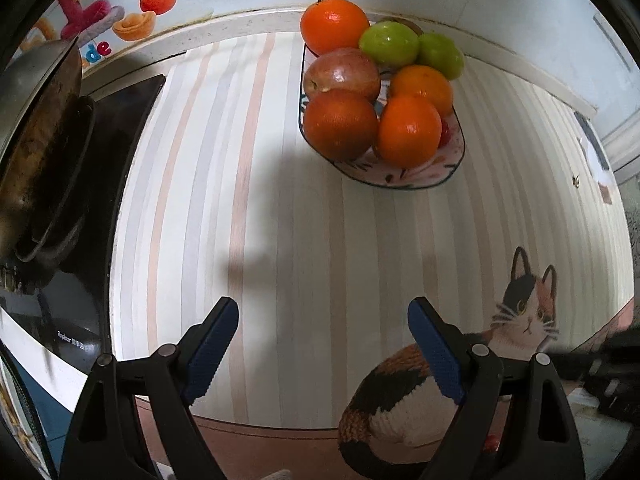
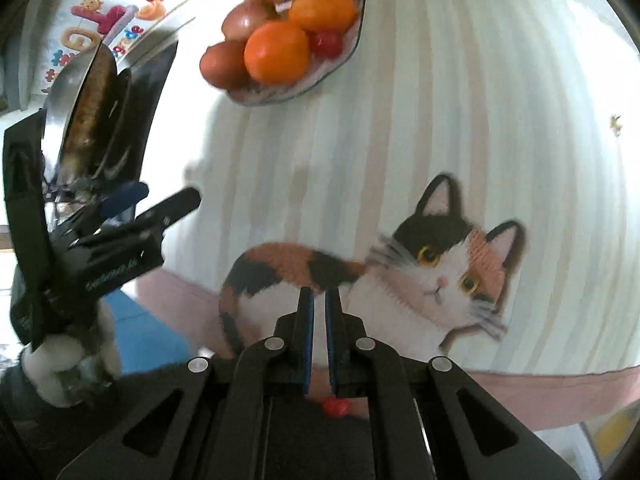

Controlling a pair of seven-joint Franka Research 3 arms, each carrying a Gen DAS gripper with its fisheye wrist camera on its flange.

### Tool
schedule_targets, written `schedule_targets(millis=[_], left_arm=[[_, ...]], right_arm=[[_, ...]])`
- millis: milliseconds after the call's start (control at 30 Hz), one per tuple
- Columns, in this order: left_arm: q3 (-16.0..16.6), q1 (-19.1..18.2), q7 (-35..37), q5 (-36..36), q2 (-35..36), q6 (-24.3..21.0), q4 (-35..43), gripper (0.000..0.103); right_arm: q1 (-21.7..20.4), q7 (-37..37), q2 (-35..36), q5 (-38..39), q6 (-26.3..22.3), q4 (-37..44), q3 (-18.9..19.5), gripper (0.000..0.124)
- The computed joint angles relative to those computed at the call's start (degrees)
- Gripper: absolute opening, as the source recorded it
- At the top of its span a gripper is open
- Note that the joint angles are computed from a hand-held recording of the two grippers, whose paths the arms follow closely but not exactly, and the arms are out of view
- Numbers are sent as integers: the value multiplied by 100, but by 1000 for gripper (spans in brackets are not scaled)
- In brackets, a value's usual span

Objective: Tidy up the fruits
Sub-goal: 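Grasp the last cherry tomato with the right gripper, then place the cherry tomato on the plate and open the right gripper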

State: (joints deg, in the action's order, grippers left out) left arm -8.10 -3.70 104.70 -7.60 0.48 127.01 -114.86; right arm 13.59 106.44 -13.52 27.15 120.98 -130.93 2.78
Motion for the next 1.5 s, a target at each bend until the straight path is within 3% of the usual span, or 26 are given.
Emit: schedule_targets(millis=[33, 100, 233, 433, 533, 667, 733, 833, 933, 1100, 1167, 1233, 1300, 1400, 1433, 1500], left_arm=[[-3, -3, 6, 9, 3, 26, 1, 87], [-11, -8, 24, 1, 30, 27, 24, 87], [-31, -20, 42, 21, 91, 8, 62, 87], [-50, -30, 81, 84, 154, -73, 107, 87], [-49, -16, 41, 101, 223, -123, 180, 87], [-36, 28, 6, 86, 238, -156, 213, 87], [-21, 55, -76, 72, 265, -148, 264, 87], [-6, 104, -266, 7, 437, -231, 474, 98], [-22, 129, -552, 55, 661, -238, 682, 98], [-86, 154, -890, 108, 959, -313, 984, 98], [-107, 156, -989, 141, 1020, -275, 1035, 98], [-126, 168, -1069, 125, 1047, -298, 1085, 98], [-143, 187, -1100, 74, 992, -287, 1078, 98], [-151, 201, -1077, 15, 849, -254, 1024, 98], [-148, 202, -1074, -6, 786, -247, 1003, 98], [-136, 192, -1084, -14, 658, -252, 969, 98]], right_arm=[[111, -43, 130, -105, -478, 133, -100, 15], [73, -77, 227, 50, -743, 84, 6, 29], [113, -232, 287, 525, -1084, -237, -21, 29], [148, -168, 325, 822, -687, -518, 44, 30], [184, -134, 272, 563, -524, -570, 115, 29], [171, -5, 53, 558, -130, -666, 77, 29], [65, 124, -73, 416, 308, -574, 47, 29], [-3, 313, 314, 249, 1275, -94, 71, 29], [-51, 305, 789, 319, 2061, 291, -18, 29], [-44, 264, 1451, 538, 2783, 776, -22, 30], [-101, 109, 1541, 729, 2835, 828, -56, 30], [-100, 160, 1665, 734, 2782, 916, -35, 45], [-124, 367, 1547, 580, 2817, 784, -65, 84], [-112, 1423, 1395, -812, 2657, 774, -64, 92], [-89, 1976, 1272, -1733, 2378, 839, -56, 94], [-78, 2503, 1129, -2681, 1904, 991, 18, 97]])
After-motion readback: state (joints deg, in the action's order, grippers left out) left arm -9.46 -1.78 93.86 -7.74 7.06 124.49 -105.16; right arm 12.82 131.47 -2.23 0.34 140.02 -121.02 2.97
